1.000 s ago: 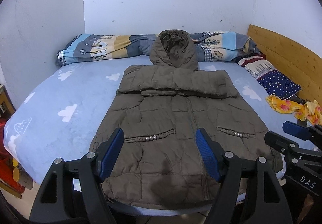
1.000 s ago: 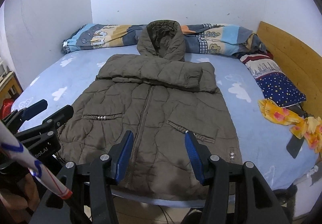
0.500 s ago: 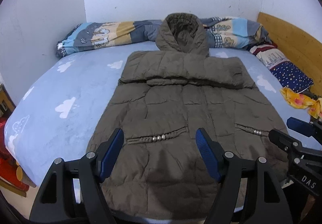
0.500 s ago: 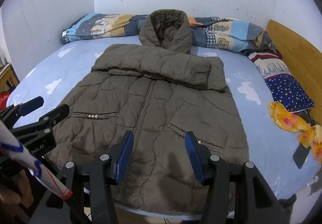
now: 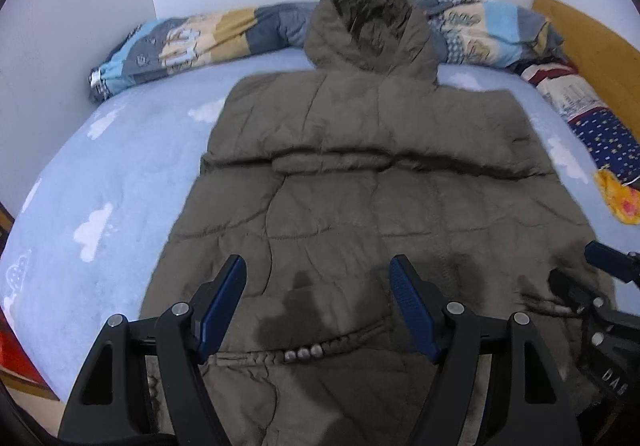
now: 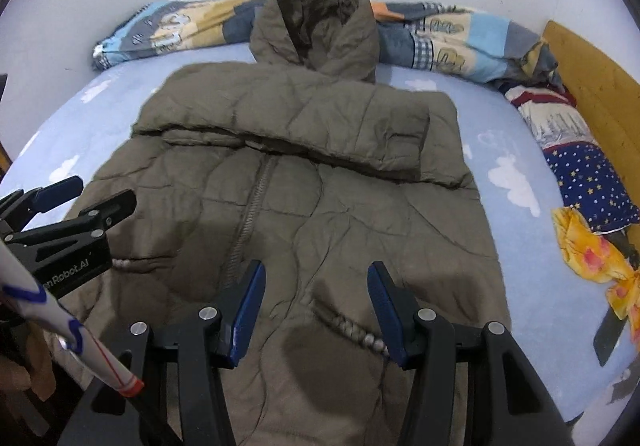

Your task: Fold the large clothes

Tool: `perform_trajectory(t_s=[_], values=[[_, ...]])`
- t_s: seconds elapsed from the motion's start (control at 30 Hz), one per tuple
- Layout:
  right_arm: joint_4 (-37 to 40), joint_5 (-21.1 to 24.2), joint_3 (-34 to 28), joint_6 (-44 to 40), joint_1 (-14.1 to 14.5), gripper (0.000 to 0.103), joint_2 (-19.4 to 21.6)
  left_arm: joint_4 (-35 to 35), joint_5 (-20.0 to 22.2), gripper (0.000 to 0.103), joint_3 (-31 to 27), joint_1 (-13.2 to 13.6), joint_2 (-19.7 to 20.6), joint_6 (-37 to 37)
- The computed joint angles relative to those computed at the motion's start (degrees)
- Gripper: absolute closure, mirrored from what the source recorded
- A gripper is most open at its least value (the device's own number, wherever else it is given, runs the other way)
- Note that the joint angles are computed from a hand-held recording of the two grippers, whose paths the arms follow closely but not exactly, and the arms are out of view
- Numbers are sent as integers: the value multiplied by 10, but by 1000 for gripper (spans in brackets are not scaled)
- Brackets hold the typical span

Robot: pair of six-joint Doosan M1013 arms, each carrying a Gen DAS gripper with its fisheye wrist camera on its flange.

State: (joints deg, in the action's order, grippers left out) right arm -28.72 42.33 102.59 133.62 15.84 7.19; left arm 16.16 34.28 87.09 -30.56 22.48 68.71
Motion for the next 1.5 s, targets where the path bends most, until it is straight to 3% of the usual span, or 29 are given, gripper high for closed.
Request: perform_trajectory(t_s=[0.27, 0.47, 0.87, 1.07, 1.37, 1.5], values=[[67, 11, -5, -50, -14, 46, 31, -73, 68, 30, -17, 8, 34, 46], [97, 17, -2, -67, -20, 46, 43, -63, 69, 30, -17, 5, 37, 40], [54, 5, 4, -37, -13, 46, 35, -51, 40, 30, -28, 13, 34, 7], [46, -8, -6, -26, -24, 46, 36, -32, 29, 30, -56, 12, 48, -5], [-13, -1, -58, -21, -43, 46, 73, 41, 13, 30, -122, 4, 87, -37], [-35, -3, -88, -41, -51, 56, 98, 44, 22, 30, -148, 7, 105, -34]])
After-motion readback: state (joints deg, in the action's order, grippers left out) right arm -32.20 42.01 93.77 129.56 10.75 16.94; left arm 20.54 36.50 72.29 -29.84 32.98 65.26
